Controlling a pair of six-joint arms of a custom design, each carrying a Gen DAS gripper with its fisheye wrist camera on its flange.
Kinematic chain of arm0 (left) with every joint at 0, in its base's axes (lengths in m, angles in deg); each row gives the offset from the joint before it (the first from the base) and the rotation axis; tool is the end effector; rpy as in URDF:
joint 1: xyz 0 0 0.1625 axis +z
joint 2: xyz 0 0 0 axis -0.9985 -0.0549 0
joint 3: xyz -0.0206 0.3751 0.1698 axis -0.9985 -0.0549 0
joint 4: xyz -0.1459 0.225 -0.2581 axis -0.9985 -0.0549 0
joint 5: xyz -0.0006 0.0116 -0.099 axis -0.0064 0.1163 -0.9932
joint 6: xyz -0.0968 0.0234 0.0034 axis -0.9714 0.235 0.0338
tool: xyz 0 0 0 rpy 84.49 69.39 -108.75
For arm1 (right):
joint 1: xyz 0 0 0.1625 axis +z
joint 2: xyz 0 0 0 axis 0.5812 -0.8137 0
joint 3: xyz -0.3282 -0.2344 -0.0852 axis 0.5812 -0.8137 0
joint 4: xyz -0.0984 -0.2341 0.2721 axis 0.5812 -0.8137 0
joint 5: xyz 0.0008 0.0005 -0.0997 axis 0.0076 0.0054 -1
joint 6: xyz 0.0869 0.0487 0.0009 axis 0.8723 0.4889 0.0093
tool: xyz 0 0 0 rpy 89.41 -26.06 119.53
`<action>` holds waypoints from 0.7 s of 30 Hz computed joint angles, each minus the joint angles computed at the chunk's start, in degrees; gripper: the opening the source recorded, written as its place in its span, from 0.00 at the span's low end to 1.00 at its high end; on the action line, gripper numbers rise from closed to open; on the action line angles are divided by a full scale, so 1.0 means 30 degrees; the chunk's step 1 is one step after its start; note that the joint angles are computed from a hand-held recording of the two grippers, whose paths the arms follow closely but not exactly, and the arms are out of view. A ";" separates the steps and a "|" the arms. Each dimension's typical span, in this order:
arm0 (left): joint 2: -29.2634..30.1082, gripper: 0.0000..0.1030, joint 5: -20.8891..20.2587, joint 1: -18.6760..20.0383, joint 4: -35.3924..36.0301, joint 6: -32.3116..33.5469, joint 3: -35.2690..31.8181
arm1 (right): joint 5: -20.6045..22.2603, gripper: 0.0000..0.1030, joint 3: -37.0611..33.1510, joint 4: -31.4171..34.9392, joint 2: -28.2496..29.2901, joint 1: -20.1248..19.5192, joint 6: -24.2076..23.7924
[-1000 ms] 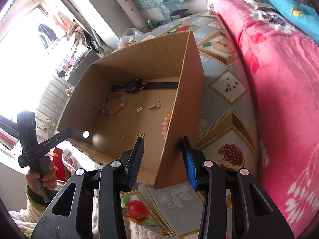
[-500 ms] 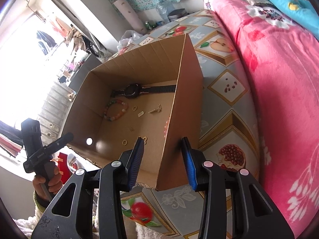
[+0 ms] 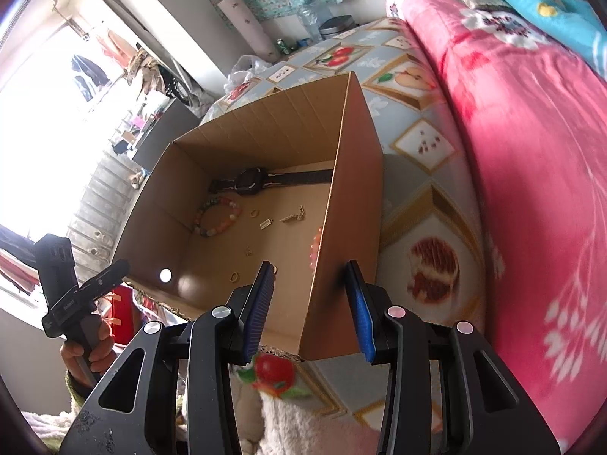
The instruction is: Organize jewelry
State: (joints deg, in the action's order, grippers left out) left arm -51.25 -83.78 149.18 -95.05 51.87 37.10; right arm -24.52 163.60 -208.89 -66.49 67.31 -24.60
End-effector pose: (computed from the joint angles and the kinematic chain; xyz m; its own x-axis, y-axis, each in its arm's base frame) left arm -0.0894 -0.5415 0.3294 -0.9584 0.1157 -0.2610 0.2361 0.8352 -0.4967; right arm 0.2351 -0.5715 0.1981 -0.9559 -0.0782 0.2830 -0.1839 0.9109 -0.3694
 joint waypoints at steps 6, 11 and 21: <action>-0.0501 0.89 0.0262 -0.0256 -0.0739 0.0345 0.1370 | -0.0038 0.40 0.1508 -0.1765 -0.0243 -0.0067 0.0337; -0.1212 0.90 0.1541 -0.1085 -0.3391 0.1096 0.3066 | -0.1356 0.52 0.2780 -0.4693 -0.0247 0.0629 0.0707; -0.2405 0.95 0.8953 -0.4211 -0.5970 0.1595 0.6516 | -0.7672 0.83 0.5816 -1.0931 0.0839 0.3557 -0.0335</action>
